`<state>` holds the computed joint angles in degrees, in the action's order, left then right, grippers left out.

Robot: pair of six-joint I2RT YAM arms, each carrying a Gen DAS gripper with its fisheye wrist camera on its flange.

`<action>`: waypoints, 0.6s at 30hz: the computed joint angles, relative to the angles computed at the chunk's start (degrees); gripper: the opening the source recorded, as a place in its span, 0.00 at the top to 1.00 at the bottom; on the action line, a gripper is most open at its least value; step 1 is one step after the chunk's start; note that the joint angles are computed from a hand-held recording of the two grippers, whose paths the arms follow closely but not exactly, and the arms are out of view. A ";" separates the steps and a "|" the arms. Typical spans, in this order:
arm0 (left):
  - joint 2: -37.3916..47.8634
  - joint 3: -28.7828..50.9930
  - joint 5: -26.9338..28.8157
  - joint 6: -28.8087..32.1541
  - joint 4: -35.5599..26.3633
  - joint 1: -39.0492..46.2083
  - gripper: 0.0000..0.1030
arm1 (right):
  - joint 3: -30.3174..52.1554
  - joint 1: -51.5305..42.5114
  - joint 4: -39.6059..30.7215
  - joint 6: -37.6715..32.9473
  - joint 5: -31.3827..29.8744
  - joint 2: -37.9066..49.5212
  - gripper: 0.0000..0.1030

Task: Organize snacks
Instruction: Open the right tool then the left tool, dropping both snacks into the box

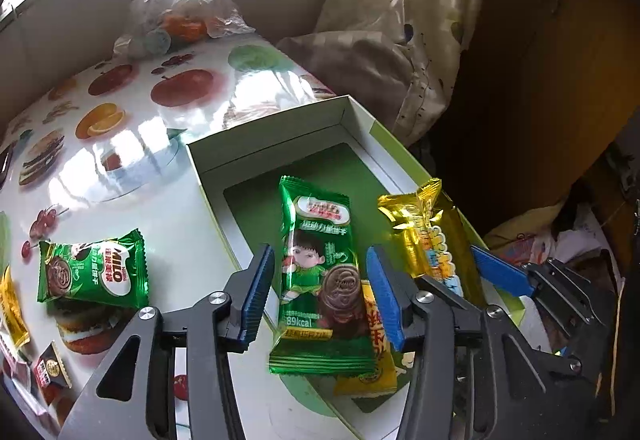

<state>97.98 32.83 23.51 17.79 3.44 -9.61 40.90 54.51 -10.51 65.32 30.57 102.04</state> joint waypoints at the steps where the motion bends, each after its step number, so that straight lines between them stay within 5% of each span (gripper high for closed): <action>1: -0.28 -0.07 0.23 0.07 -0.16 0.14 0.52 | 0.02 0.12 -0.32 0.34 0.24 -0.14 0.53; 18: -8.88 -3.86 2.63 3.27 -2.82 5.82 0.52 | 2.65 2.83 -4.33 2.82 2.80 -0.42 0.48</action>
